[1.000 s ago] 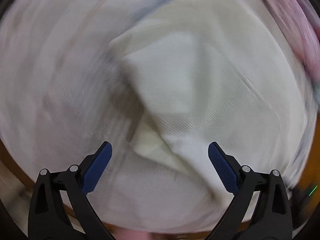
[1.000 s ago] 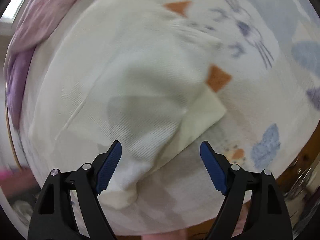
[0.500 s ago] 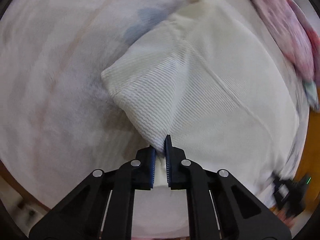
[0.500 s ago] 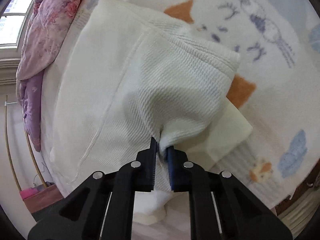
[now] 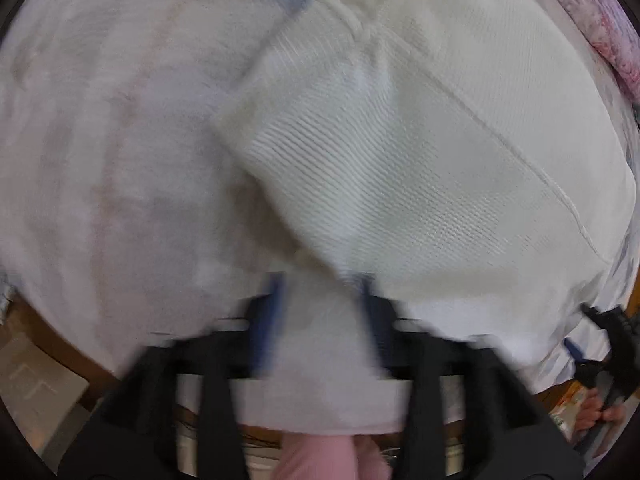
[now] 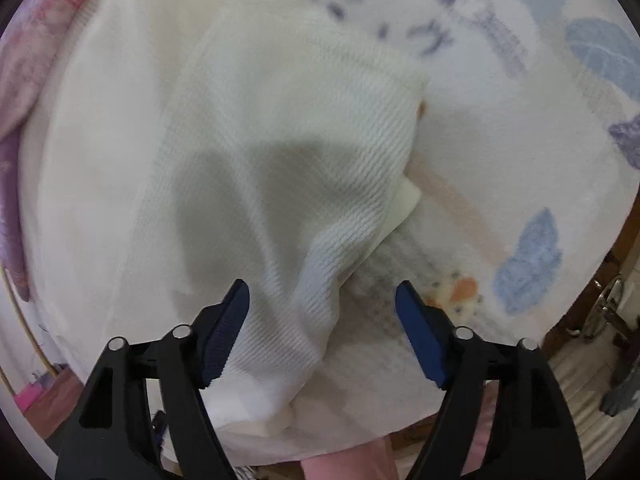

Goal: Fold large clothes

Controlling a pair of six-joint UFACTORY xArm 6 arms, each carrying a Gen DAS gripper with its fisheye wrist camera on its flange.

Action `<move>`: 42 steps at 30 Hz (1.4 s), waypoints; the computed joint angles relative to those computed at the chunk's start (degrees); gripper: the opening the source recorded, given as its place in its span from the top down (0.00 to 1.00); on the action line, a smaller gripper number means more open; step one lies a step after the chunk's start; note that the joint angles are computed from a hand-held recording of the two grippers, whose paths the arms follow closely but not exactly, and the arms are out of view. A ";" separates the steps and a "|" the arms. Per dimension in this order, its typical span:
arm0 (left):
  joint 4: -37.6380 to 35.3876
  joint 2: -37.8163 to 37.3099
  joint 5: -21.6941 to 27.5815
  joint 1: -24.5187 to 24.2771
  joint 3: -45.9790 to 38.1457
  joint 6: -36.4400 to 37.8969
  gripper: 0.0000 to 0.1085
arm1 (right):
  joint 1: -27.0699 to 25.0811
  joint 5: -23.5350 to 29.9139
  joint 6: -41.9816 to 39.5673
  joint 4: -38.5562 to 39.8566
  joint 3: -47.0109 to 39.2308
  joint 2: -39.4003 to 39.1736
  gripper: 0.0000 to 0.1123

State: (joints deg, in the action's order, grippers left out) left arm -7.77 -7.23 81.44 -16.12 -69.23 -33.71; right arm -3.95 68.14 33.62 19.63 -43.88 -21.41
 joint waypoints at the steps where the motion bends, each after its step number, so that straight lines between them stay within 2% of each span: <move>1: 1.42 -0.70 -0.17 -0.13 -0.61 0.05 0.47 | -0.43 -0.22 -0.01 -1.83 -0.37 -1.80 0.35; 3: 5.50 -0.33 1.66 -0.23 -3.78 -0.24 0.47 | -0.60 0.45 0.78 -6.97 -2.21 -2.62 0.28; 5: 7.79 0.57 -0.20 0.04 -5.36 -0.08 0.47 | -0.74 -2.61 0.31 -11.20 -3.10 -2.81 0.27; 7: 8.28 1.91 -5.25 0.41 -5.30 1.37 0.48 | -0.45 -7.13 -4.44 -10.94 -4.68 0.04 0.46; 8: 7.84 3.37 -7.95 0.77 -5.17 1.91 0.55 | 0.03 -8.13 -7.48 -10.35 -6.19 2.59 0.67; 9: 7.05 5.66 -9.74 0.96 -5.89 1.80 0.71 | 0.93 -8.53 -8.31 -10.16 -8.74 6.36 0.78; 10: 5.45 7.86 -11.74 1.74 -5.28 2.16 0.76 | 0.79 -8.08 -9.82 -8.58 -10.56 10.13 0.80; 13: 1.52 9.87 -13.51 3.49 -2.85 1.39 0.75 | -0.36 -10.47 -9.89 -5.92 -10.43 15.24 0.84; 15: 0.82 10.32 -10.13 4.43 -4.95 4.04 0.75 | -0.64 -10.17 -8.17 -5.99 -10.92 15.54 0.84; 16: 1.48 11.02 -7.96 4.62 -6.88 4.80 0.75 | -0.18 -8.36 -5.95 -7.81 -12.36 15.61 0.84; 18: 4.08 14.17 -1.99 4.97 -14.16 5.63 0.75 | 2.03 -4.44 -2.78 -12.71 -16.28 15.77 0.82; 19: 5.69 14.80 -0.83 4.35 -16.50 6.07 0.75 | 2.03 -4.15 -3.87 -13.57 -17.02 14.81 0.82; 22: 9.24 20.46 1.54 1.74 -27.85 10.28 0.75 | 6.32 -7.44 -8.11 -13.05 -23.59 16.85 0.82; 24: 8.18 25.19 0.67 0.81 -35.16 12.00 0.75 | 9.23 -8.90 -12.40 -11.44 -30.33 21.58 0.82; 26: 5.17 31.91 -1.98 -0.01 -43.98 13.99 0.76 | 12.49 -12.37 -18.68 -6.34 -37.44 28.32 0.82; 29: 4.08 45.56 -3.06 -1.41 -61.37 14.99 0.77 | 16.23 -13.76 -26.33 -1.51 -50.45 41.19 0.82; 31: 1.33 53.10 -8.24 -1.41 -66.69 17.07 0.79 | 17.51 -12.96 -31.28 2.20 -57.04 48.46 0.82; 32: 2.55 54.19 -9.47 -2.49 -65.76 17.42 0.79 | 18.07 -12.35 -33.67 2.82 -59.58 51.74 0.83; 33: 3.69 52.87 -8.32 -2.64 -62.84 17.63 0.81 | 18.55 -11.64 -35.01 1.05 -61.07 54.18 0.89; 34: 5.47 49.60 -9.20 -2.39 -57.53 18.01 0.83 | 18.78 -11.87 -36.41 -0.41 -60.25 54.63 0.96; 35: 6.35 47.64 -12.47 -2.28 -53.65 20.20 0.94 | 17.97 -12.35 -39.17 0.51 -59.48 55.02 1.00; 36: 5.66 45.49 -14.48 -1.59 -50.09 21.42 0.97 | 16.73 -10.90 -39.55 0.82 -60.76 55.58 1.00; 37: 6.32 44.17 -14.75 -1.15 -48.54 20.95 0.97 | 14.91 -10.71 -37.75 -1.26 -60.00 54.73 1.00; 39: 10.36 42.73 -12.52 0.68 -47.32 20.86 0.97 | 10.15 -14.06 -37.94 -8.03 -55.38 51.50 1.00; 42: 6.46 39.54 -15.11 3.94 -41.96 20.26 0.97 | 2.08 -9.79 -36.95 -8.00 -56.50 51.59 1.00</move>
State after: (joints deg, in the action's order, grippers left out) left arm -1.31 32.31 66.33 -12.18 -111.20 -13.45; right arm -1.87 58.34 -3.33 11.64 -100.39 30.18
